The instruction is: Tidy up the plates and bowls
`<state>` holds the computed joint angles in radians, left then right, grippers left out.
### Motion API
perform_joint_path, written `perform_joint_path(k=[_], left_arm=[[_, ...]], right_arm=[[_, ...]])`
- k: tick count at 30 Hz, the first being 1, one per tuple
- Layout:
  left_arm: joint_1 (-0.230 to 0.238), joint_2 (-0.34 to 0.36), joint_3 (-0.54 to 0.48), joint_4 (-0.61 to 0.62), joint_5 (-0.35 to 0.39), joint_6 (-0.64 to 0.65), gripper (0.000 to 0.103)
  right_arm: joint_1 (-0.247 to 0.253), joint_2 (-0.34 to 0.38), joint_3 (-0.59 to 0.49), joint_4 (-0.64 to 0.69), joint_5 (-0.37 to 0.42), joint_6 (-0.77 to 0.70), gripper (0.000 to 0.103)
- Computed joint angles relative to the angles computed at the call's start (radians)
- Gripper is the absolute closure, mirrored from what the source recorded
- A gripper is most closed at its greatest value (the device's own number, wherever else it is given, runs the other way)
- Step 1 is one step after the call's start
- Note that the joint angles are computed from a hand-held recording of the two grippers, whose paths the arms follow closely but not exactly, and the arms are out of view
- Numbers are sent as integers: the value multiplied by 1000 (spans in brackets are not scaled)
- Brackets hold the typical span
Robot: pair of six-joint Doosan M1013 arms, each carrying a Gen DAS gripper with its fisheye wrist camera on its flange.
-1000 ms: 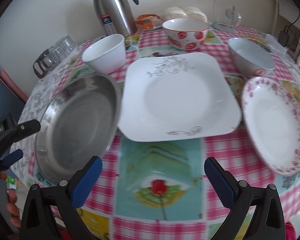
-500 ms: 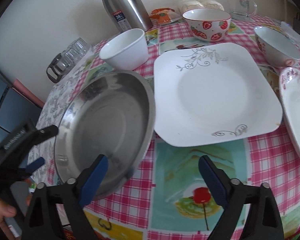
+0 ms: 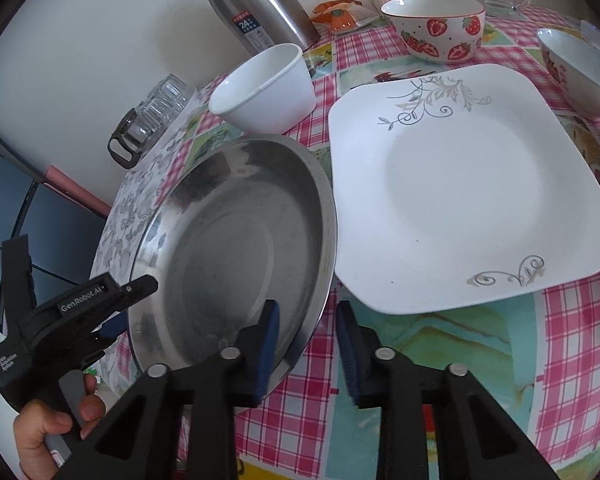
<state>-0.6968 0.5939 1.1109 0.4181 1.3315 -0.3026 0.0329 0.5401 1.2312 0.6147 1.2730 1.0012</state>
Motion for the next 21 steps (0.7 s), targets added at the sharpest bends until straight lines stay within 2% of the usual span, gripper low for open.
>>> perform_joint_path(k=[1, 4, 6, 21], left_arm=[[2, -2, 7, -3, -4, -3, 64], [8, -3, 21, -28, -12, -5, 76], [5, -1, 17, -17, 10, -4, 78], [-2, -8, 25, -9, -1, 14, 83]], right_arm=[[-1, 2, -2, 0, 1, -1, 83], [0, 11, -12, 1, 8, 4, 86], [2, 15, -16, -1, 6, 4, 86], [27, 7, -13, -72, -22, -53, 86]])
